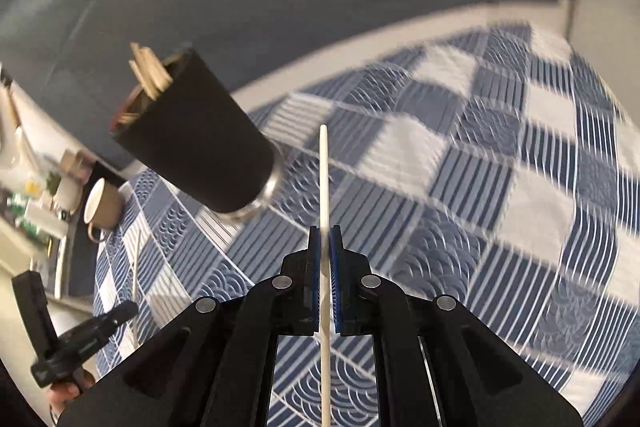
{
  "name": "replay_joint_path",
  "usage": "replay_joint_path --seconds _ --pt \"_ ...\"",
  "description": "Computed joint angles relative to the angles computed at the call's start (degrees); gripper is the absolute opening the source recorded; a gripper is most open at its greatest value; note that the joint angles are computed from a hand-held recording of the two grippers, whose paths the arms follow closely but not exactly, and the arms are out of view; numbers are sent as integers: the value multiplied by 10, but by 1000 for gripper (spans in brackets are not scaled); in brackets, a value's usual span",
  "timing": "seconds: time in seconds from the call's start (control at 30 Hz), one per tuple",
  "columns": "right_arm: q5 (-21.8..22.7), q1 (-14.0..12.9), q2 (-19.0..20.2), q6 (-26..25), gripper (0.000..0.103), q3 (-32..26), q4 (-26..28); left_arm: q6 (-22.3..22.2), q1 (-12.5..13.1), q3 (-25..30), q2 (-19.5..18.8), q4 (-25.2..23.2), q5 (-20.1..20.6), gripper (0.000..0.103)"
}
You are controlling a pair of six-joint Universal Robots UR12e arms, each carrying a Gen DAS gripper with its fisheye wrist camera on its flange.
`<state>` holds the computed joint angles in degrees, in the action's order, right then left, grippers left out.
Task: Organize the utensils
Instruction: 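Carry both sticks above the black holder and lower them inside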
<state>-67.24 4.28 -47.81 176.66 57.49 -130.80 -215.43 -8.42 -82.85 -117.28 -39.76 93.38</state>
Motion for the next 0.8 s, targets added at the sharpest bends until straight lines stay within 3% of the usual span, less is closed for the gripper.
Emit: replay_joint_path --seconds 0.27,0.43,0.57,0.8 --pt "32 7 22 -47 5 -67 -10 6 -11 50 -12 8 60 5" --pt "47 10 42 -25 5 -117 -6 23 -6 91 -20 28 70 5" --pt "50 15 55 -5 5 -143 -30 44 9 124 -36 74 29 5" --pt "60 23 68 28 5 -160 -128 110 23 198 -78 95 -14 5"
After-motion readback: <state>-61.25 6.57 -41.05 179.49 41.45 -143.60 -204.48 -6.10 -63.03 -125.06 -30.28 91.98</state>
